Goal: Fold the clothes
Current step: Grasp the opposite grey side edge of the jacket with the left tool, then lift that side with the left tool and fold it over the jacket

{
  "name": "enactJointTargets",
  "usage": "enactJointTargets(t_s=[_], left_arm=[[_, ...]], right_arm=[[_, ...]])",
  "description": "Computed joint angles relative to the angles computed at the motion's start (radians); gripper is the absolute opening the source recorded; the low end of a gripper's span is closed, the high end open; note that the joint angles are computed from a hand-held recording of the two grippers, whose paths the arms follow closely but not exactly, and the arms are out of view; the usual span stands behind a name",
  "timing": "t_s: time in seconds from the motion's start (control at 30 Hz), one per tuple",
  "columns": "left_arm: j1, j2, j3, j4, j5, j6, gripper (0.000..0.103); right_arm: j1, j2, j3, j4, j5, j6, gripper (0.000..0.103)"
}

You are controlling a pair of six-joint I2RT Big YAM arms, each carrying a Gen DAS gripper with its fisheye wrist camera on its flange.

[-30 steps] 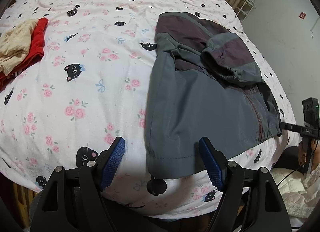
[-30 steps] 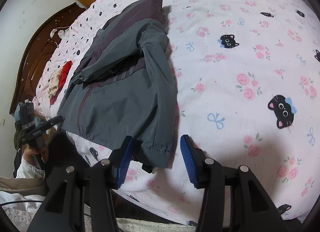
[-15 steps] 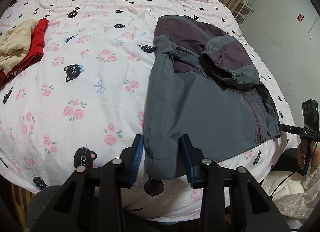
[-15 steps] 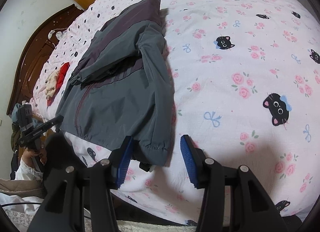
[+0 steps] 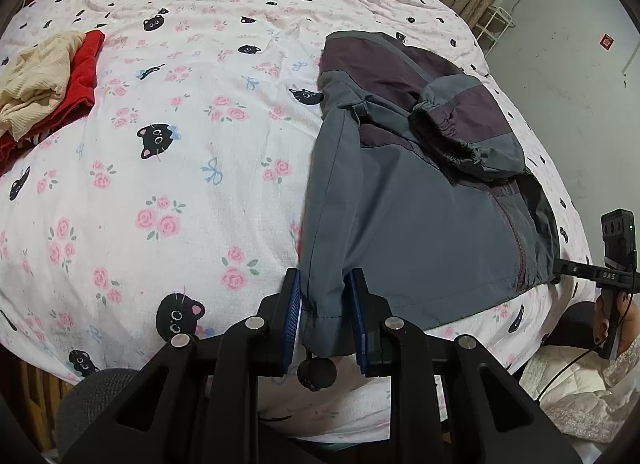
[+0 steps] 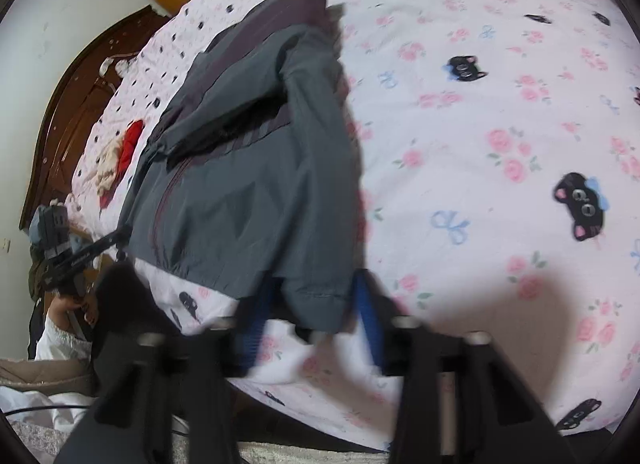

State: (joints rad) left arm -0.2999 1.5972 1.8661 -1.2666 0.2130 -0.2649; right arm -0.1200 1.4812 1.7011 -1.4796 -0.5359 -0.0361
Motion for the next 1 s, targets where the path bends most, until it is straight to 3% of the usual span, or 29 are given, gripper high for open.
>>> enactJointTargets(t_s=[0.1, 0.43, 1.0], left_arm=[[0.004, -0.002, 0.002, -0.005, 0.008, -0.009, 0.016], [0.023, 0.005, 0.038, -0.045, 0.043, -0.020, 0.006], [0.014, 0.004, 0.029, -0.057, 0.023, 0.001, 0.006]], right_arm=[[0.000, -0.003, -0.003, 0.005, 0.001, 0.009, 0.020], [-0.049, 0.010, 0.041, -0.067, -0.148, -0.031, 0.014], [-0.042, 0.008, 0.041, -0.065, -0.134, -0.026, 0.014]])
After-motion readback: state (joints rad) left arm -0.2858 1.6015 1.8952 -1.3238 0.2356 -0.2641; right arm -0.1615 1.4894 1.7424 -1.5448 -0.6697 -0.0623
